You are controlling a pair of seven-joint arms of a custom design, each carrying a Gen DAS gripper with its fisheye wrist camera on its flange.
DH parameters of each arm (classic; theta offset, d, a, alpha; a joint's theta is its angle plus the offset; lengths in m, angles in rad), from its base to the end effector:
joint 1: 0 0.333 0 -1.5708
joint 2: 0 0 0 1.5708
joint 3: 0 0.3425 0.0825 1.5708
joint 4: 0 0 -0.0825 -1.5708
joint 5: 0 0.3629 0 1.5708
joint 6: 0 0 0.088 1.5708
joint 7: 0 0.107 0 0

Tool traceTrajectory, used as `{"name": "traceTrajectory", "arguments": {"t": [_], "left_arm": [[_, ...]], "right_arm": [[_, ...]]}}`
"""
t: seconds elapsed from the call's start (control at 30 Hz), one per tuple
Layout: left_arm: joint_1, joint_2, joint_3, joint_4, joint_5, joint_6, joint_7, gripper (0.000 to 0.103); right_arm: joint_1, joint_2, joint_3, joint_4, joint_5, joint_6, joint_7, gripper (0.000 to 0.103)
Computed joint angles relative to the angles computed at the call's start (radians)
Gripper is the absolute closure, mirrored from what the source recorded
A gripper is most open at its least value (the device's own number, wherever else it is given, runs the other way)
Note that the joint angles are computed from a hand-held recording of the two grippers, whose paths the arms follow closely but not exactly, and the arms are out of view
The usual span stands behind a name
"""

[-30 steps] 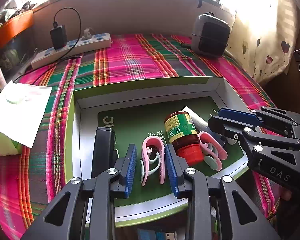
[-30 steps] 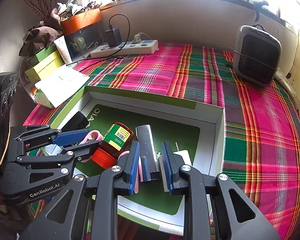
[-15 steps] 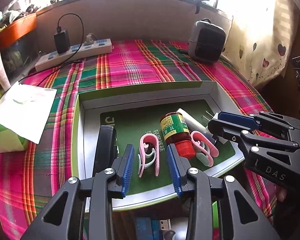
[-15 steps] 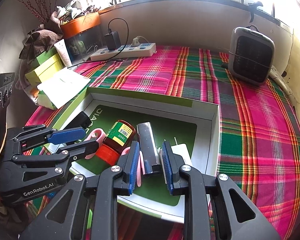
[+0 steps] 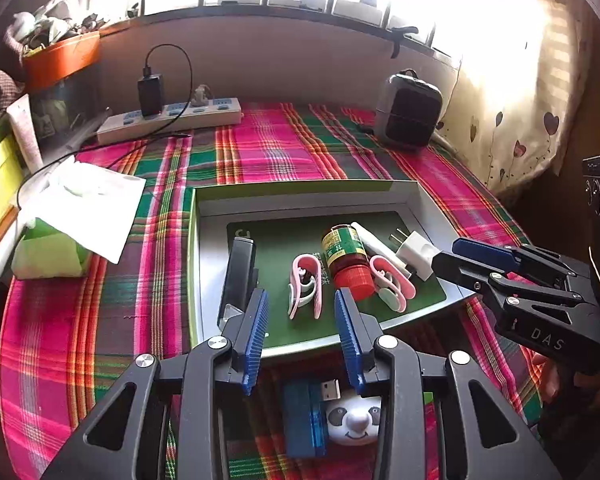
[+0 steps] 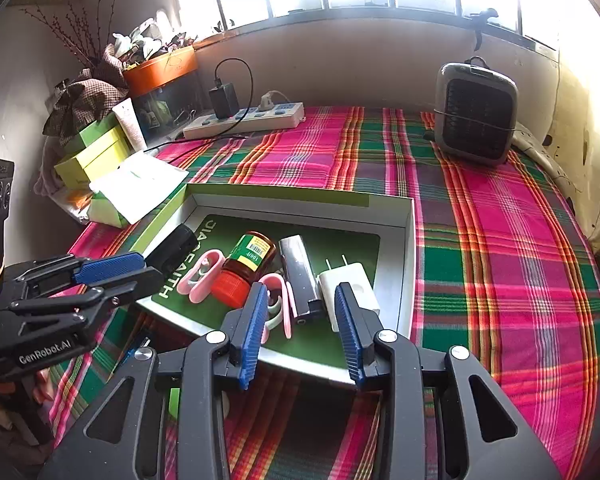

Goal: Organize rigid objects
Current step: 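Withdraw both open tools from the box toward the remaining items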

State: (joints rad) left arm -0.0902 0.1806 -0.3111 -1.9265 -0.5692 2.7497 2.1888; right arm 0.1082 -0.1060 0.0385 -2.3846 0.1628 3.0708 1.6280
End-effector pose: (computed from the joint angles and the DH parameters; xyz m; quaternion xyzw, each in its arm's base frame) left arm 0.5901 -0.2131 0.5061 -0.4596 0.8088 -0.3517 0.1042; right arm 0.5088 0.0626 0.4958 -0.6302 0.6736 -0.2160 0.3202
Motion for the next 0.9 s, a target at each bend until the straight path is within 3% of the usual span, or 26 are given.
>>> {"name": "traceTrajectory", "arguments": {"t": [0.1,0.17,0.27,0.63,0.9], "left_arm": [[0.019,-0.028,-0.004,-0.03,-0.063,0.006,0.045,0.069],[0.022,-0.048,0.004,-0.053,-0.102,0.013,0.073,0.066],[0.025,-0.068,0.021,-0.078,-0.166,0.014,0.111,0.056],[0.024,-0.109,0.091,-0.148,-0.3,-0.041,0.194,0.056],[0.026,-0.129,0.12,-0.173,-0.339,-0.079,0.231,0.056]], "right_arm": [[0.002,-0.02,0.005,-0.023,0.007,0.014,0.005,0.06],[-0.005,-0.036,0.017,-0.038,0.0,0.02,0.023,0.05],[0.001,-0.057,0.028,-0.06,0.009,0.033,0.03,0.049],[0.032,-0.093,0.079,-0.11,0.018,0.027,0.05,0.049],[-0.018,-0.061,0.143,-0.105,-0.088,0.023,0.177,0.049]]}}
